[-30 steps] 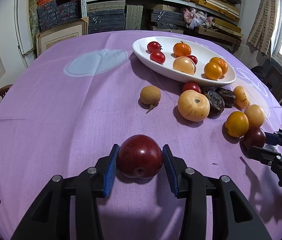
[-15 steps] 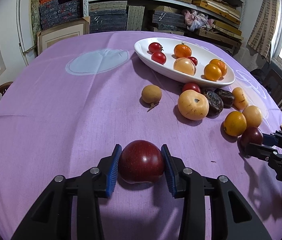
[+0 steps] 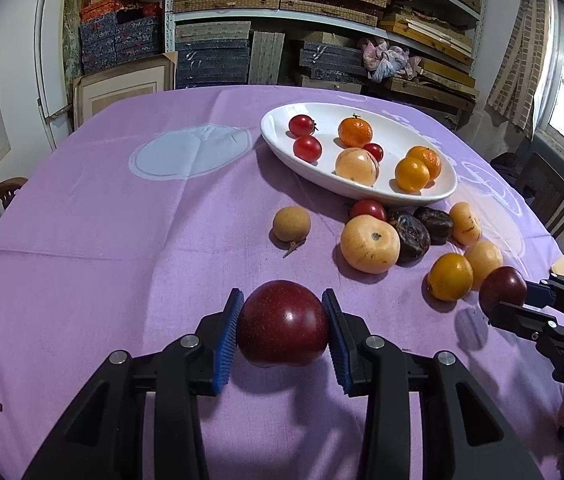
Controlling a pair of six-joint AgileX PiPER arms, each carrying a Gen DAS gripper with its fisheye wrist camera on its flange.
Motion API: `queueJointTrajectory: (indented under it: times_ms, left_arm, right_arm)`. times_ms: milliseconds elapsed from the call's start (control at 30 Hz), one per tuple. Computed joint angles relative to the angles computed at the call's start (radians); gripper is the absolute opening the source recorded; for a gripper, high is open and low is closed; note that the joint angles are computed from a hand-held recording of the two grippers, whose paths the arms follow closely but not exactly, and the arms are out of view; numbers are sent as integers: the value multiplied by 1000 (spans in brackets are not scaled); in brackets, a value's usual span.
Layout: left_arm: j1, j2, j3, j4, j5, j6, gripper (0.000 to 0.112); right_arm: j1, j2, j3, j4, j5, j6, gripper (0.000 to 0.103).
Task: Organize fruits
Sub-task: 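Carry the apple and plum onto the white plate and open both tools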
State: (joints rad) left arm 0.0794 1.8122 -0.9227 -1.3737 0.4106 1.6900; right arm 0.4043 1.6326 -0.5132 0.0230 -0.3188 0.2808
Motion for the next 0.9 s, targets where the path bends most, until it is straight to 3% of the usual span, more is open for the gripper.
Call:
queueJointTrajectory:
  times_ms: [100,267,467,567,767,900]
  left_arm:
    - [-30,10,-63,88,-18,-109,40]
    - [-110,45,-213,258,-61,-320,40]
    - [-191,191,-478,592,-30,-744,40]
    - [-218,269,-599,720,19,-903,40]
    - [-263,328,-655,762,29,-930,40]
    - [-275,353,-686,772,18,-946,41]
  right_arm:
    - [-44,-47,2,-48,15,42,39]
    - [-136,-77,-127,46,160,-110,39]
    - [-245,64,-398,164,295,-263,39]
    - [-289,177,-564,133,373,-232,39]
    - [-332,400,-867,99,519,-192,39]
    - [-332,476,-956,73,560,-185,39]
